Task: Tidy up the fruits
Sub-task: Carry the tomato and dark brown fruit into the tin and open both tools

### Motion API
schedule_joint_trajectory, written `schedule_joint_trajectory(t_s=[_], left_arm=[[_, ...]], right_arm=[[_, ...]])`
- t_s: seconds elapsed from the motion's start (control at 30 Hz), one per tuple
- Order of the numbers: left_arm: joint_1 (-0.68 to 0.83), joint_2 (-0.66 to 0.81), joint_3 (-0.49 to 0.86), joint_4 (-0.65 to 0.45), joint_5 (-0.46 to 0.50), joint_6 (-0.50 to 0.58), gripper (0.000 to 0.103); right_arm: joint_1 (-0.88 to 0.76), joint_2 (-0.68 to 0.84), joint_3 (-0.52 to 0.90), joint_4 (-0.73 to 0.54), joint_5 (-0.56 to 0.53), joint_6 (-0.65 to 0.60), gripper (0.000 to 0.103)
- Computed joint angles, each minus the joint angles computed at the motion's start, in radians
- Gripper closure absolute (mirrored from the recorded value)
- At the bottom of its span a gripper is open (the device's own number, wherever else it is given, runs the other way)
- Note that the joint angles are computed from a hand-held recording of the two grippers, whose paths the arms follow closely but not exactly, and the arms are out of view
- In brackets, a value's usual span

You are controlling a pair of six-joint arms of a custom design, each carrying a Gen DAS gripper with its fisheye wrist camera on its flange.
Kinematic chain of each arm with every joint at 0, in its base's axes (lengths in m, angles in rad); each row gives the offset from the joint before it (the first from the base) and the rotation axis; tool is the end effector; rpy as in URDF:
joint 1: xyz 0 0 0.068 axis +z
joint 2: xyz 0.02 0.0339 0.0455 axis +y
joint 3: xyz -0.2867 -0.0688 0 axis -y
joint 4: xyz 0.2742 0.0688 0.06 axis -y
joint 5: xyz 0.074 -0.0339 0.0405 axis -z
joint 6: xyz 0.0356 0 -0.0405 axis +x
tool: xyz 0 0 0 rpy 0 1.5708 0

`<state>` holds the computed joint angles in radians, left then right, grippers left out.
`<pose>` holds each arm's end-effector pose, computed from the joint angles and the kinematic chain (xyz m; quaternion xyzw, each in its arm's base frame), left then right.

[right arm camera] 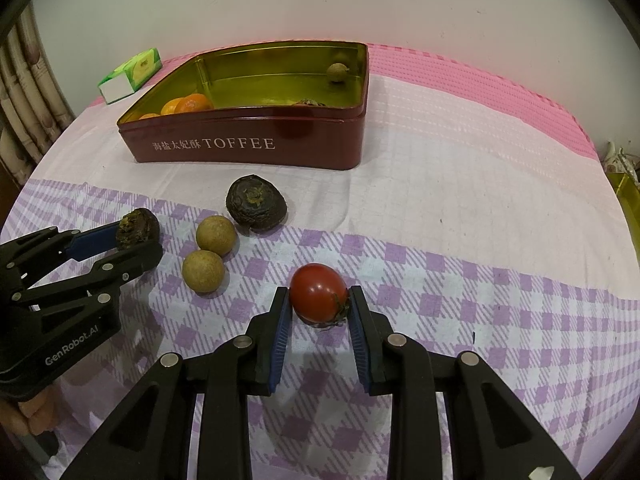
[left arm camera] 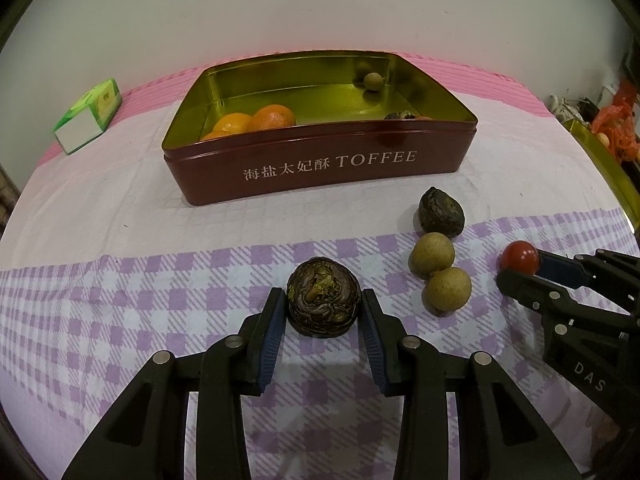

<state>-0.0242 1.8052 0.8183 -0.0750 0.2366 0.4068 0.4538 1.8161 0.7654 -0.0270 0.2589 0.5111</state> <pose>0.3404 -0.0166 0.1018 0.2345 0.9325 -0.0646 0.2671 0.2999 0.1362 0.0880 0.0590 0.9604 0.0014 0.2725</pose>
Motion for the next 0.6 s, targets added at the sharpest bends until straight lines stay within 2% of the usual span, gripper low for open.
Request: schedule_joint_trajectory(t_s=[0.6], left_arm=[[-0.003,-0.014,-0.011,0.004,-0.013,-0.003,0.065]], right_arm=[[-0.017,0.012,0.033,-0.043,-0.018,-0.020,0.077]])
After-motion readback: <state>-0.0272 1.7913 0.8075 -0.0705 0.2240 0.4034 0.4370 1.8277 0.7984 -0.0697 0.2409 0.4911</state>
